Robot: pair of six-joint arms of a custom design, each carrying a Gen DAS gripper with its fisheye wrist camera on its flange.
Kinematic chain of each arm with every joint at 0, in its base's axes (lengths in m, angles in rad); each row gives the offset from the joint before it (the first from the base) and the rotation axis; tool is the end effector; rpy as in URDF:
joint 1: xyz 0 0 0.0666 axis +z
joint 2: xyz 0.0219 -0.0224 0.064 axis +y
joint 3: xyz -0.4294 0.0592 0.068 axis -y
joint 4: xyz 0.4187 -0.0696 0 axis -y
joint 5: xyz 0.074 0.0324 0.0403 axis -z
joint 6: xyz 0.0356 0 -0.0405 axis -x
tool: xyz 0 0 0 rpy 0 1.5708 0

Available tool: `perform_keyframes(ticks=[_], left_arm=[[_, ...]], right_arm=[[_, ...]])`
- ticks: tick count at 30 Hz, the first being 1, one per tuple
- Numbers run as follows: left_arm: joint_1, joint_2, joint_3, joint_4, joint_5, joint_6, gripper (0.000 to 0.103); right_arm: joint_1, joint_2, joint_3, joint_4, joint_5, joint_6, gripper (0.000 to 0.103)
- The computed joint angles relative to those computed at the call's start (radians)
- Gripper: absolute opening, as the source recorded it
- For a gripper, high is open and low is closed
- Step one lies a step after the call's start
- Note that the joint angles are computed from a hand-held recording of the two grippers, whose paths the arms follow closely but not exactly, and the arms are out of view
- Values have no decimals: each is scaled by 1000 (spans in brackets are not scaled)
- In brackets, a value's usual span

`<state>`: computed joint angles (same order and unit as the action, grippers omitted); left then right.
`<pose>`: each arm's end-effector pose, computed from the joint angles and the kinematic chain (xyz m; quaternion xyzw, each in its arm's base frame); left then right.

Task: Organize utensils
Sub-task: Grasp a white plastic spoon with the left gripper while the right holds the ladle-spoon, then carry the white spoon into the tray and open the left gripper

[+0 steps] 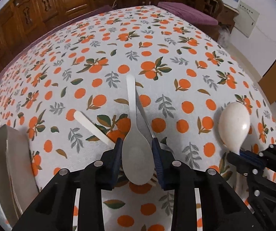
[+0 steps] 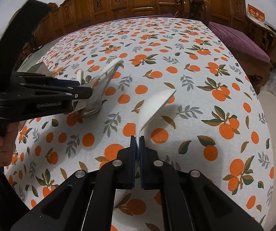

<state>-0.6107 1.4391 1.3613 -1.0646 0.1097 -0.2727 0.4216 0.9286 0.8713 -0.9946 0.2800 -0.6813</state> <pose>0.4036 -0.2877 0.4331 0.4276 0.8771 -0.0885 0.2002 0.2694 0.1096 0.3971 0.1594 0.9444 0.0182 0.2870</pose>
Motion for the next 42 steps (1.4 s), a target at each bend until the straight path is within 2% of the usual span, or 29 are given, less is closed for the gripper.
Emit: perform_keyframes(ticks=[8,19,31,42], left_arm=[[21,-63,-8,-7,11,-40,29],[95,-134,1,-27,43,-85,29],[241,-195,1,-53,117,-151,29],[385,-176,19,-69,157,-215,29]], right_arm=[[31,9,20,10,13,12,4],[113,29,72,10,61,16,4],[202,75,149,7,120,49,4],[235,164,235,19,137,76,4]])
